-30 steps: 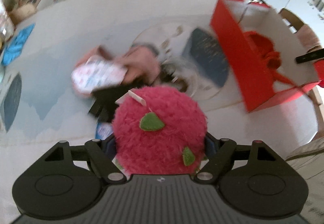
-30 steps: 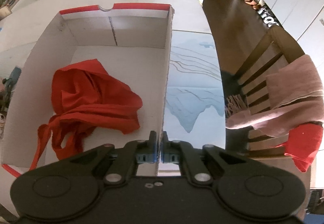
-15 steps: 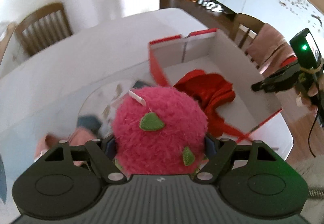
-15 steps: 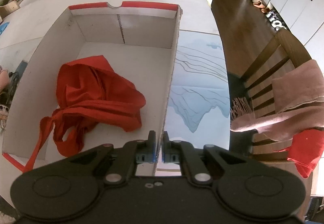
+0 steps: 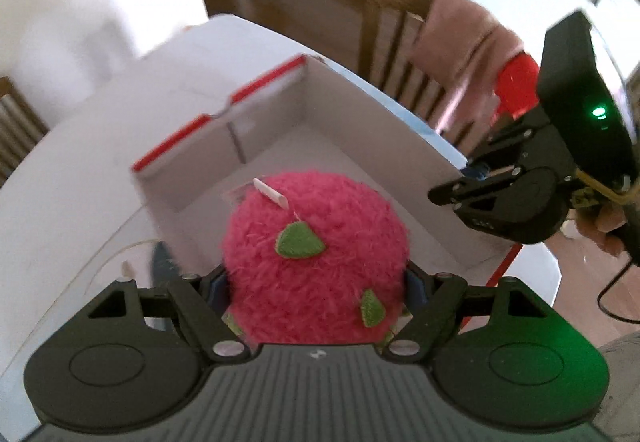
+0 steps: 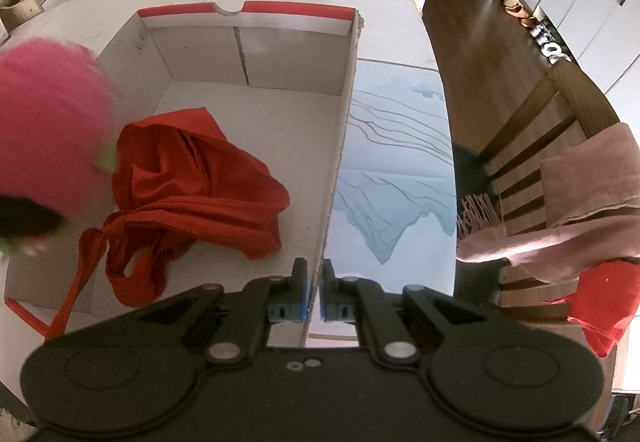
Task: Organize objects
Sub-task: 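Carry the pink fuzzy ball into the box and release it onto the red bag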
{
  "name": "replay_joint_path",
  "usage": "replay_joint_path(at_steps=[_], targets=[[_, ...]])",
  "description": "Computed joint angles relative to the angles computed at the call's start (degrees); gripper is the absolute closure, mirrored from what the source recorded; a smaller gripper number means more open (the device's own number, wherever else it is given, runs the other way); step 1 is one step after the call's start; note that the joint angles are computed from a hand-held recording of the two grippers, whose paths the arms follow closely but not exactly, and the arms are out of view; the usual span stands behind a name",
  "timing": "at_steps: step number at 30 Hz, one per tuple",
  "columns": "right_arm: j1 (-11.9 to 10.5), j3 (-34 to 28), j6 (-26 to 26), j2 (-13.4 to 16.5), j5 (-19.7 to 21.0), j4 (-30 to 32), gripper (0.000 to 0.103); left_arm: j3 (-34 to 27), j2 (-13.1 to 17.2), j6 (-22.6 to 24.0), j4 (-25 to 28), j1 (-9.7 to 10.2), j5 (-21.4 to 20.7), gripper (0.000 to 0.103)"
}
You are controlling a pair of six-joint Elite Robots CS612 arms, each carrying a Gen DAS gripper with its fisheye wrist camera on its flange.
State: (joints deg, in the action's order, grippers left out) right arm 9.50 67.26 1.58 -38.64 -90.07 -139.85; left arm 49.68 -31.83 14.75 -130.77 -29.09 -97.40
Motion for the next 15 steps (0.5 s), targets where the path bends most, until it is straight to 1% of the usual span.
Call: replay_joint_path(at_steps=[1,3,7,11,15], targets=[[-0.01,-0.02,-0.07,0.01,0.03,0.03,0.098,-1.38,0.84,1.06,1.43,-0.35,0.69,0.023],[-0.06,-0.02,-0.14,0.02,0.17,0.05,0.098,-3.16,2.06,1.72,3.23,-0.72,1.5,0.023],[-0.14,-0.11,-0.06,0.08,0.45,0.18,0.098,-8.25,5.3,1.87,8.89,-0.9,0.58,0.023],[-0.09,-0.27,-0.19,0.16,0.38,0.32,0.098,-10.13,7.05,2.11,10.36,-1.46,3.32,0.023],[-0.12,-0.37,-0.02,0.24,0.56,0.41,0.098,-12.21,8.73,1.85,11.37,-1.6,4.28,0.023]])
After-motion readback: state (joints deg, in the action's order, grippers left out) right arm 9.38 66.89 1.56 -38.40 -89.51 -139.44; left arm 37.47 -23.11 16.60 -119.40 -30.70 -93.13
